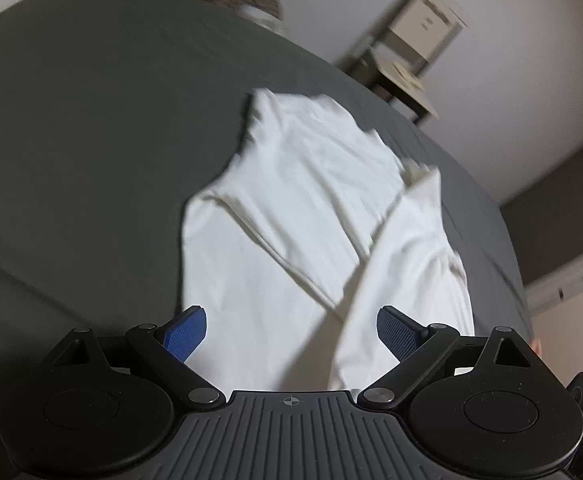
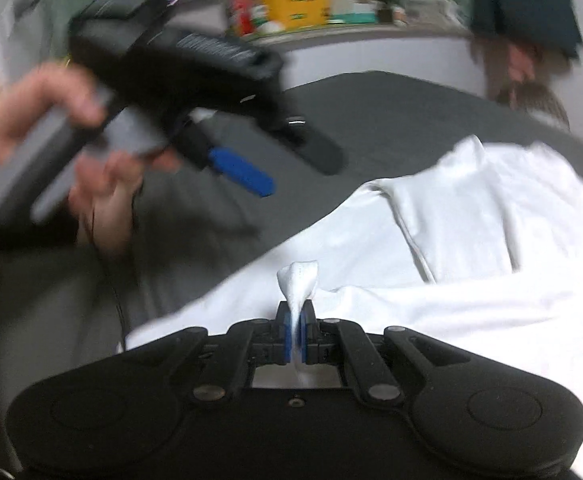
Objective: Fold clothes
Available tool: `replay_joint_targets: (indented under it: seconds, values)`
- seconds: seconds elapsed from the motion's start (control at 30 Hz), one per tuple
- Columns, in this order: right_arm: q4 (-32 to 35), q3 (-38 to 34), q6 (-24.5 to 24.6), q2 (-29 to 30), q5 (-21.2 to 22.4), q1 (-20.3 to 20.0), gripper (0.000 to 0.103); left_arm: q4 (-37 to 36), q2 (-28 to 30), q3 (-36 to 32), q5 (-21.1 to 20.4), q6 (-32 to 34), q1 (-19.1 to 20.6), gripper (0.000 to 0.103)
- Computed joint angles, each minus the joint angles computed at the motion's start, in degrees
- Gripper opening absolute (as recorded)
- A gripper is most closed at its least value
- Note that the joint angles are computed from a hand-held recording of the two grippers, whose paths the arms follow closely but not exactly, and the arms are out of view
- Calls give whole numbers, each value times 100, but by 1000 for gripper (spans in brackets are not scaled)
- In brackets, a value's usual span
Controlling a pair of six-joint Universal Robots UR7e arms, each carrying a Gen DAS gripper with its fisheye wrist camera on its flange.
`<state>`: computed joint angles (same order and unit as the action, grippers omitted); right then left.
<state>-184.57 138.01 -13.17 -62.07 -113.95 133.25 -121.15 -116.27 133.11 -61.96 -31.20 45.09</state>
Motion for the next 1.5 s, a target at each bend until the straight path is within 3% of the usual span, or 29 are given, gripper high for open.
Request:
replay_joint_targets:
  seconds: [0.1,0.23,0.37,0.43,0.53,0.6,0.7,0.8,0.93,1.13,1.23,1.27,1.33,1.4,1.43,1.5]
  values:
    - [55,-51,-534,303,-362,277,8,-110,43,45,-130,547,25,94]
    - [-274,169,-1365,433,-587,581,41,11,155,-6,-202,881,-2,94]
    - [-391,447,-2695,371,-818,804,49,306,251,-66,-250,1130,-47,94]
    - [-404,494,-2825,376,-949,799,49,517,311,-112,-323,1345,-81,94]
    - [-244,458,-2411,330,-896,649,45,954,306,-155,-305,1452,-212,93]
    - [-124,406,-2157,330,-749,527,28,1175,374,-188,-298,1510,-245,93]
    - [-345,413,-2347,454,-639,441,7,1432,493,-250,-303,1459,-230,93]
    - [-912,571,-3120,558,-459,427,7,1662,586,-318,-281,1364,-230,88]
    - [-396,545,-3470,550,-396,427,18,1928,749,-438,-429,1352,-103,88]
    - [-508,506,-3061,490,-48,287,28,2078,819,-490,-537,1416,-91,88]
    - [482,562,-2394,-389,597,-94,45,2319,896,-508,-360,1246,-139,88]
    - [865,492,-2299,-659,670,-255,46,2398,924,-510,-311,1203,-161,83]
    - [1477,293,-1935,-1149,294,-512,46,2498,970,-502,-240,1172,-216,71]
    - [1723,145,-1248,-1633,-32,-951,47,2508,984,-504,-283,1204,-243,65]
    - [1574,161,-729,-1862,-139,-1246,47,2496,986,-507,-323,1233,-250,60]
    - [1044,214,408,-2207,-260,-1870,47,2445,950,-472,-290,1301,-312,59]
